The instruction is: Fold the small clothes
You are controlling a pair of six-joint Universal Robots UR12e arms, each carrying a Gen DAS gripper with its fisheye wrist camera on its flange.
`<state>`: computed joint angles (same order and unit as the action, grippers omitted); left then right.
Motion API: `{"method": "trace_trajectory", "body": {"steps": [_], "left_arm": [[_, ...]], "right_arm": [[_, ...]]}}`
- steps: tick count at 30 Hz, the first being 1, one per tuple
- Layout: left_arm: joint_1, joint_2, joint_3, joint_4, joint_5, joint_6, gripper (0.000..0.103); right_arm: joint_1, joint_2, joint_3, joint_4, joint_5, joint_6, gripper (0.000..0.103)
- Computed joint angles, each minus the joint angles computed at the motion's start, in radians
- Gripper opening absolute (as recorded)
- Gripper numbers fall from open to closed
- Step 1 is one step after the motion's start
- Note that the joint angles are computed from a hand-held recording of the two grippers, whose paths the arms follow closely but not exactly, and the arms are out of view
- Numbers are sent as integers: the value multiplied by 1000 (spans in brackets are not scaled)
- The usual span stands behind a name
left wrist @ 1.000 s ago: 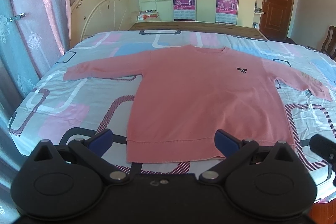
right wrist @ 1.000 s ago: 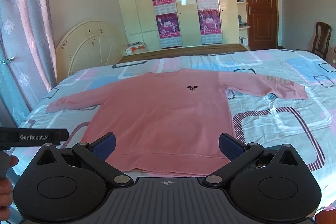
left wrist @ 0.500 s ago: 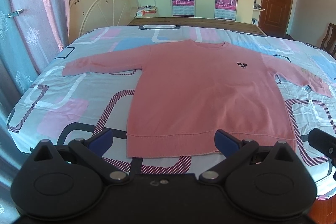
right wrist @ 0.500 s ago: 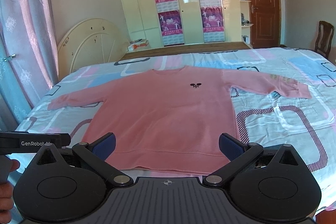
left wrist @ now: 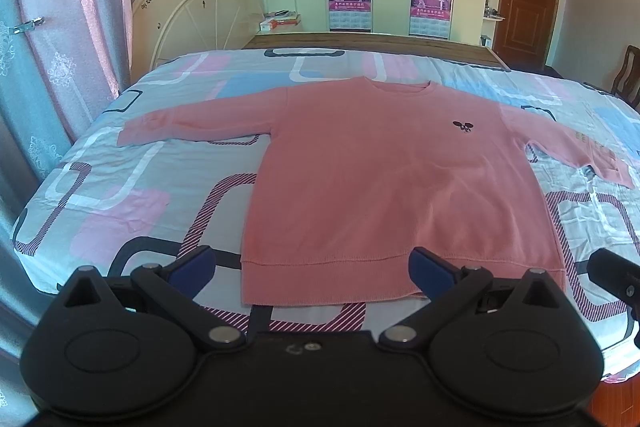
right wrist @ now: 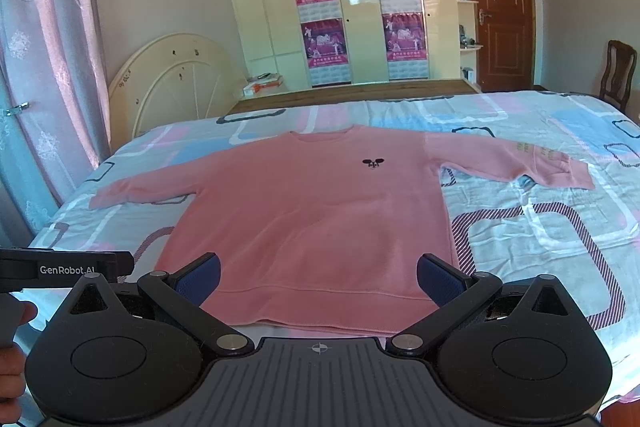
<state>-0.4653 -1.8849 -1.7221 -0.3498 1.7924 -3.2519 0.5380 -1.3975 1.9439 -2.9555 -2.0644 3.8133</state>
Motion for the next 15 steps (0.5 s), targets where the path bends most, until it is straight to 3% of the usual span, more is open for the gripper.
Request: {"method": "trace_trajectory", "body": {"steps": [15], "left_arm": [[10,-32,44,-32,-6,6,102]], "right_arm": [[-13,14,-15,15,0,16,103]]}}
